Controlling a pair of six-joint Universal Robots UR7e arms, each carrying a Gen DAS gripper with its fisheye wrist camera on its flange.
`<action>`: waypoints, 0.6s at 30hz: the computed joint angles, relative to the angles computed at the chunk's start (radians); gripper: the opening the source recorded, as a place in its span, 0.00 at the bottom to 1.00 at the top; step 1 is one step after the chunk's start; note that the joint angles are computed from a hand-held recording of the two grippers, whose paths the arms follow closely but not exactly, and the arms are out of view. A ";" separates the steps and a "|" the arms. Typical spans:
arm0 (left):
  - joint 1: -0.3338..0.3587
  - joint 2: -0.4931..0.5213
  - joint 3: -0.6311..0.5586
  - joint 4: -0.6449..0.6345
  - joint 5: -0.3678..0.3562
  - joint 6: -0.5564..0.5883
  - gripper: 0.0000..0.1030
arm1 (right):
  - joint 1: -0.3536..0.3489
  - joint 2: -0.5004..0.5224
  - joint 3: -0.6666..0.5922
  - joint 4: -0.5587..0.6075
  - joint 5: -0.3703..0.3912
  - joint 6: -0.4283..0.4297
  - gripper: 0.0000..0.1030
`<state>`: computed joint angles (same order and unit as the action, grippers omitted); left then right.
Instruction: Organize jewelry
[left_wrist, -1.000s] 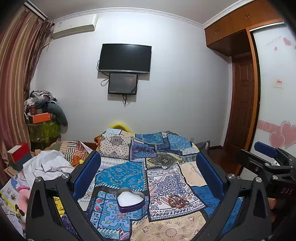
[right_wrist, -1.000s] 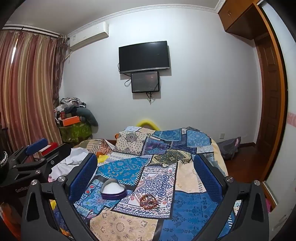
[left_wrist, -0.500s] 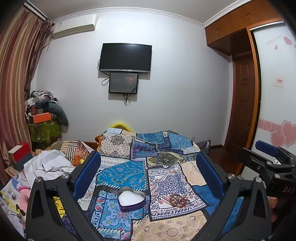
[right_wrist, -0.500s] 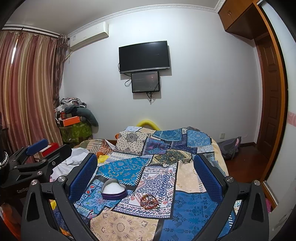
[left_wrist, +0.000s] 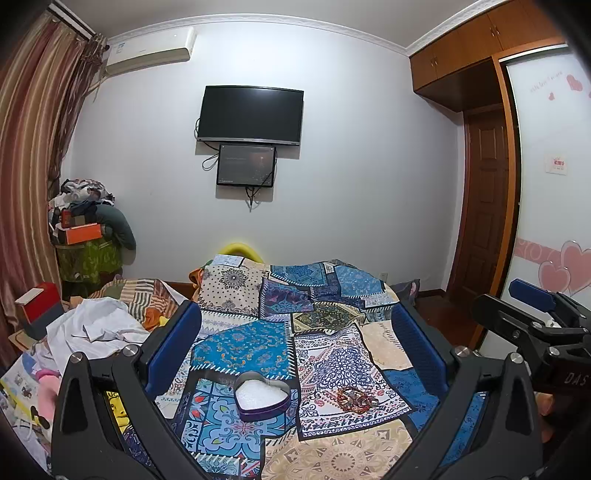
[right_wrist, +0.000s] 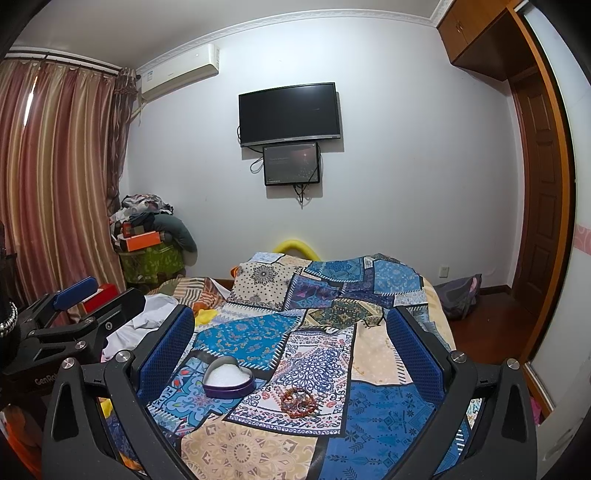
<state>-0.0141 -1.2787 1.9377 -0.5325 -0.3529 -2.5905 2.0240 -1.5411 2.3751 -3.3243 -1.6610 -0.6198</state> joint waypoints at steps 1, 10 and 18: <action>0.000 0.000 0.000 0.001 0.000 -0.001 1.00 | -0.001 0.000 0.000 0.000 0.001 -0.001 1.00; 0.000 0.000 0.001 0.006 -0.001 -0.007 1.00 | 0.009 0.002 0.001 -0.003 -0.006 0.003 1.00; -0.002 -0.002 0.004 0.008 -0.003 -0.013 1.00 | 0.026 0.017 -0.005 -0.009 -0.020 0.009 1.00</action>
<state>-0.0163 -1.2804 1.9420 -0.5249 -0.3559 -2.6032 2.0497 -1.5245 2.3698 -3.3332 -1.6806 -0.6112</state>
